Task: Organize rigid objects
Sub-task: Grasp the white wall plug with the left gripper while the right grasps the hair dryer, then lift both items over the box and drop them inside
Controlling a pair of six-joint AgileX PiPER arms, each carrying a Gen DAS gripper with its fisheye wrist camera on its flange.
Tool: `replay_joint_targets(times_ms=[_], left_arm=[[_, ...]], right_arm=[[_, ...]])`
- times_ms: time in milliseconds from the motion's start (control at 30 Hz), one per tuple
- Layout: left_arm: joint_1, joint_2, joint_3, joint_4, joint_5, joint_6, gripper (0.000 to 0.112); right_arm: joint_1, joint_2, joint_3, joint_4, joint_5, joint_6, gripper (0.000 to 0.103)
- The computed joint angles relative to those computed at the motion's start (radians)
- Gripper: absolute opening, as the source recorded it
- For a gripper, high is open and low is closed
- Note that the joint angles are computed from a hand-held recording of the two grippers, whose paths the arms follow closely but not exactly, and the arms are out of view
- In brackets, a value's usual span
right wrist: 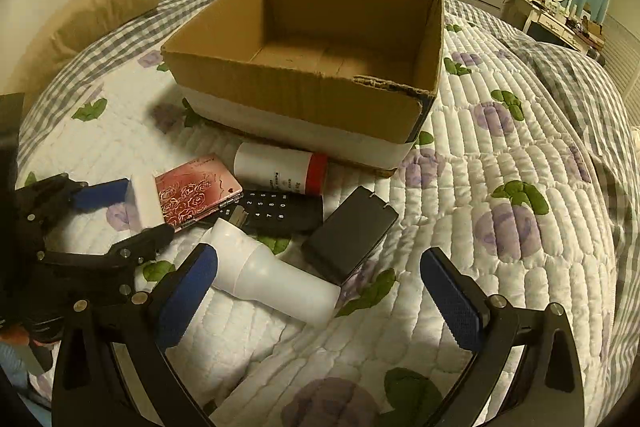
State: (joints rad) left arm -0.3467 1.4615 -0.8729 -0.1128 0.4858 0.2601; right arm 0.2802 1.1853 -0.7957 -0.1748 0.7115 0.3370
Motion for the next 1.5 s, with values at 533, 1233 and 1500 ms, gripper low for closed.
replay_joint_targets(times_ms=[533,1233,1500], left_arm=[[0.063,-0.139,-0.004,0.076,0.05,-0.116,0.063],[0.115,-0.139,-0.018,-0.041,0.079,0.0,0.063],[0.098,-0.11,-0.179,-0.052,0.129,-0.003,0.063]], right_arm=[[0.169,0.209,-0.113,0.02,0.075,-0.151,0.085],[0.046,0.163,-0.158,0.19,0.031,-0.26,0.057],[0.004,0.064,-0.374,0.182,0.133,-0.244,0.057]])
